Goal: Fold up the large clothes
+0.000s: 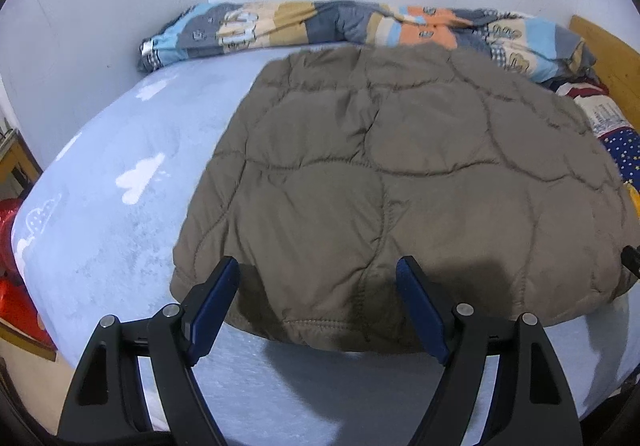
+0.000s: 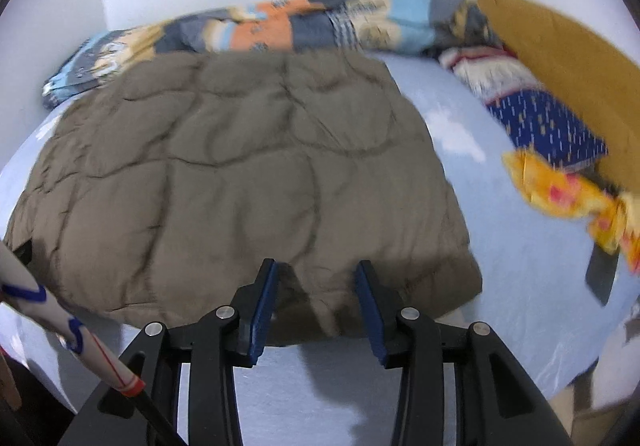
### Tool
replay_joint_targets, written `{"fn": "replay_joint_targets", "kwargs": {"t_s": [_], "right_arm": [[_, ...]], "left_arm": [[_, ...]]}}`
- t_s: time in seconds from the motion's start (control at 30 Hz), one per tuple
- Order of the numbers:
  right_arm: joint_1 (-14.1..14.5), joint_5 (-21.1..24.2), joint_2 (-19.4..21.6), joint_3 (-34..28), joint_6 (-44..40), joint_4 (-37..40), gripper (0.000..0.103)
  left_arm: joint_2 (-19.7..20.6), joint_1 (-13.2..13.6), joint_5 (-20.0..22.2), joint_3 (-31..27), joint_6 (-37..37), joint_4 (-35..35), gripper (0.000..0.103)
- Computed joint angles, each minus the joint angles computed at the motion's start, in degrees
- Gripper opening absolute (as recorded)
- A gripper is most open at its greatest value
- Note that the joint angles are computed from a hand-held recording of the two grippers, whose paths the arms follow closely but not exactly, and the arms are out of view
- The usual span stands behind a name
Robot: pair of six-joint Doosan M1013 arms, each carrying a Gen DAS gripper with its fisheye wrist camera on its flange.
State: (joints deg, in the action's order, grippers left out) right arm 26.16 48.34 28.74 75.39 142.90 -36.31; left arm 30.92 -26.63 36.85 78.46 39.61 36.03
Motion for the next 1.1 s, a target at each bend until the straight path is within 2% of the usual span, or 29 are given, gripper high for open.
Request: {"fn": "replay_joint_targets", "kwargs": {"t_s": [0.13,0.27,0.63,1.03,1.1], "right_arm": [[0.92,-3.24,-0.86,1.16,0.62,-2.32,0.047],[1.09,-3.93,-0.34,0.53,-3.05,1.04,0.047],[1.24,-1.14,2.0,-2.08,-7.84,3.91,0.048],[1.92,-3.45,0.35,-0.3,-4.16,0.94,0.049],[2.27,-3.78,-0.28,0.22,-2.12,-0.23,0.052]], "left_arm": [[-0.36,-0.86,-1.61,0.66,-1.36,3.68,0.08],[0.37,-0.84,-0.8,-0.27,1.54,1.51,0.08],[1.59,-0.74,0.49,-1.7,3.8,-1.17,0.08],[-0.31,-0.86,-2.92,0.49,1.14,1.18,0.08],[-0.51,-0.96,-2.88,0.79,1.1,1.59,0.08]]}}
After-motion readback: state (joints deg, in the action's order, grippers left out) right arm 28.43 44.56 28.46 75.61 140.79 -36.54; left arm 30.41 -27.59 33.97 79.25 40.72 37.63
